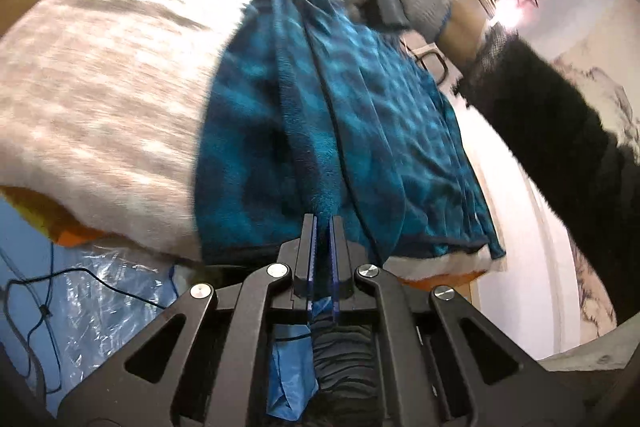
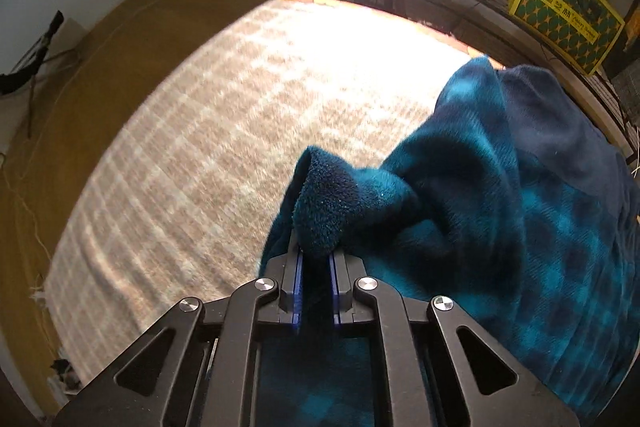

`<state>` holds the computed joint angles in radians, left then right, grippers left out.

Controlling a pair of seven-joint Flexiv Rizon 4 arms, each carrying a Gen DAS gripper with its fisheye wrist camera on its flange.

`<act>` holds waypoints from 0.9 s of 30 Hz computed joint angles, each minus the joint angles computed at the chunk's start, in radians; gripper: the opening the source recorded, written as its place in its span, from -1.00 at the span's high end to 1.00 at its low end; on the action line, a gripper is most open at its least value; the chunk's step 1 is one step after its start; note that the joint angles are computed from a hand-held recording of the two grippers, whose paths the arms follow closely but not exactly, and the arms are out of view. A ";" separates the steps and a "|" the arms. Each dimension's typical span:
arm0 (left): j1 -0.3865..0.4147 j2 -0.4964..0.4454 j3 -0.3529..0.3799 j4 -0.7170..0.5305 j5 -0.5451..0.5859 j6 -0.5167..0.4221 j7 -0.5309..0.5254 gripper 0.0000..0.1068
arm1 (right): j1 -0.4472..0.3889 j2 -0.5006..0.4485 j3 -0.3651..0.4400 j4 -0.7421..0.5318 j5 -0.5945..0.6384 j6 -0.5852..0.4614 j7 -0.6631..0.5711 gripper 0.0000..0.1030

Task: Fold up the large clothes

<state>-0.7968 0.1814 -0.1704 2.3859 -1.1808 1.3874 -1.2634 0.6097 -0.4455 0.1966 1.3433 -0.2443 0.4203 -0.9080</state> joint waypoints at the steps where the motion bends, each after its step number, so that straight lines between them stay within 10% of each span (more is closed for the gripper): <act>1: 0.004 0.012 0.003 0.012 0.002 0.009 -0.020 0.94 | 0.000 -0.005 0.000 -0.011 0.003 0.007 0.000 0.83; 13: 0.164 0.007 0.026 0.011 0.462 -0.130 -0.381 0.94 | 0.023 -0.102 -0.009 -0.036 0.013 0.082 -0.005 0.72; 21: 0.166 0.059 0.051 0.036 0.517 -0.087 -0.433 0.36 | -0.063 0.138 0.039 0.168 0.124 0.329 0.051 0.46; 27: 0.169 0.076 0.060 0.045 0.555 -0.083 -0.483 0.33 | -0.106 0.391 0.079 0.349 0.163 0.408 0.083 0.43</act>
